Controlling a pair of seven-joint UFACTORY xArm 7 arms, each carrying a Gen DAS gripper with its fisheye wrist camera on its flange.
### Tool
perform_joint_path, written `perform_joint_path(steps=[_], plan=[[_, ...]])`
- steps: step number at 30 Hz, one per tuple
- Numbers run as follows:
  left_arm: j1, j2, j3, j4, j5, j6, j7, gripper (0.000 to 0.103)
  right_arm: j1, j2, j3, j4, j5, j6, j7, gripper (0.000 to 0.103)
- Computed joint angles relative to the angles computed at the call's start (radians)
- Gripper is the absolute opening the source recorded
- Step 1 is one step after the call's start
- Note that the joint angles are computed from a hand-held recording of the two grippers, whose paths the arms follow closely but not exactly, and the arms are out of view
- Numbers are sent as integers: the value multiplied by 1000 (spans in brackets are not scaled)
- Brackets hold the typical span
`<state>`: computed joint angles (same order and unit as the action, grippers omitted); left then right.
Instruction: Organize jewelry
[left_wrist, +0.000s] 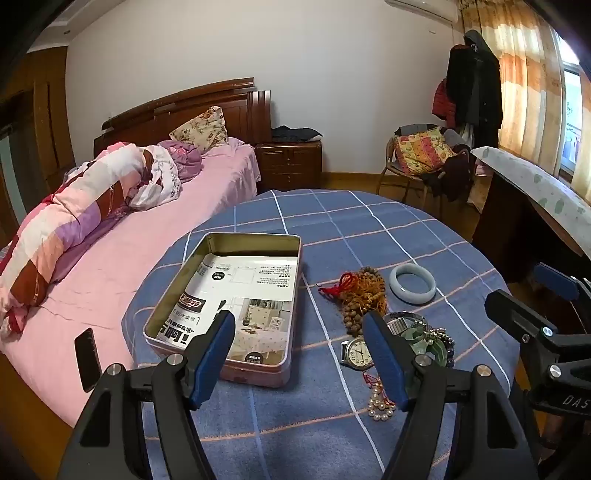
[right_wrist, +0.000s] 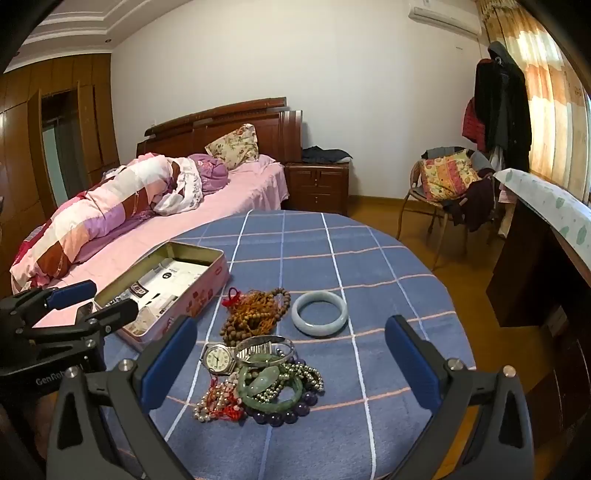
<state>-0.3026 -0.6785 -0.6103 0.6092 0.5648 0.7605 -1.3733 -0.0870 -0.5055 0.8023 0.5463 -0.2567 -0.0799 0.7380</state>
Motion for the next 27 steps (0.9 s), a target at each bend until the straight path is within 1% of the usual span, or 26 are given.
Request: perform_joint_path(steps=[3,4,7,10,12,13,15,19,21,24,27], plan=[[-2,2,7,-3,2,-4,7,72,11,5,-11,-4,5,-9,-1,103],[6,-1,-8,1,11,4,-6,72,11,3,-12,-5,6,-9,-1,103],[5,-1,-6,-1,13,3,-9,72,12,6,-13,-5,9,-11,-3,103],[5,-2,-5,-3,16,3,-11,72,-3,13,0,3,7,-10,-5,103],[5,0,-6,2,16,7,-12,72,3,20,-9,-1,9,-21,-9,103],[4,-1,-5,0,17,7,-11,72,18,14,-17,-1,13,-11,-11,103],[3,-2,-5,0,17,8,-13,72,19,17,-16,-1,12,-11,-14,103],[3,-4,-4,-4,20,9,-14,72,-4,14,10,-5,15,-19,-6,103],[5,-3,-5,-4,20,11,-19,72,3,17,3,-6,16,-20,-9,103],[3,-4,-3,-7,19,13,-18,72,-22,18,34,-11,22,-30,-2,103],[6,3,-9,-1,24,20,-23,72,-28,24,44,-9,25,-29,0,103]])
